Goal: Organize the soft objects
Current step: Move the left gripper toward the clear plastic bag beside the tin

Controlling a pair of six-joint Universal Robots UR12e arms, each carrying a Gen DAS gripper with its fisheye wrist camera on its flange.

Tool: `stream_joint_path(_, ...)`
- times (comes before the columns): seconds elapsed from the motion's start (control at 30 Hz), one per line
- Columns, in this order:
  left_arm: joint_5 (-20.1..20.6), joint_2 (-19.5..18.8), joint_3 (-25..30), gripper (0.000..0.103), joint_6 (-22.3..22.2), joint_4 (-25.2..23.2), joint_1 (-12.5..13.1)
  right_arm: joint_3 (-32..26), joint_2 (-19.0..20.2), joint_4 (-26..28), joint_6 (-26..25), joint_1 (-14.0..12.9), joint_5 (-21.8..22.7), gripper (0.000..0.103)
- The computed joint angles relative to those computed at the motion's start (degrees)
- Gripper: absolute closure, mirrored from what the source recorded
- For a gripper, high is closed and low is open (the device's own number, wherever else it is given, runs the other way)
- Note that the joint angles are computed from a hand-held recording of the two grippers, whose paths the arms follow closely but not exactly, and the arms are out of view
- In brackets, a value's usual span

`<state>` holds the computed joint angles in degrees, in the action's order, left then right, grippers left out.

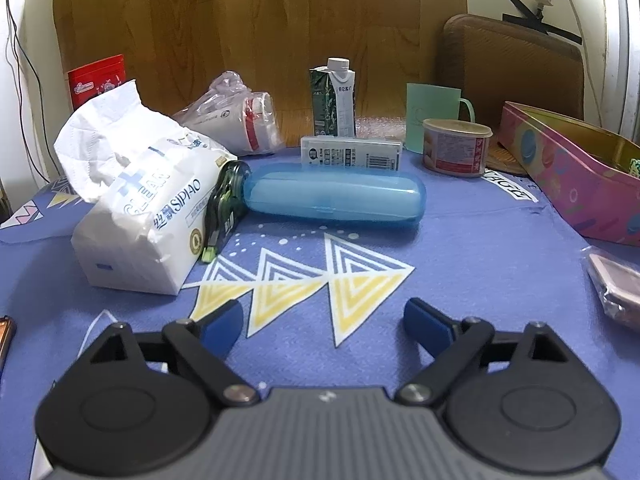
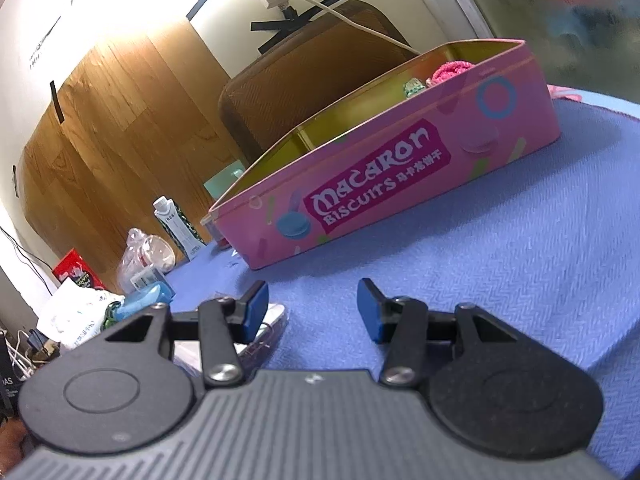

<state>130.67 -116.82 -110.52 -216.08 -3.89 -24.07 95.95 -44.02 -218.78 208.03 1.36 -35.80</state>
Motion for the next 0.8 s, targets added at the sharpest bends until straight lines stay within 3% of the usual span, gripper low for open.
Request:
stream_joint_path(0.17,-0.26,0.29,0.25,0.000,-1.58,-2.18,0.27,-0.36,0.30,-0.37,0.72,-0.18,0.75,0.051)
stream_joint_path(0.8,-0.87,0.72,-0.31,0.000,-2.91,-2.25,0.23,-0.45,0.45,-0.94,1.24,-0.26,0.86,0.051)
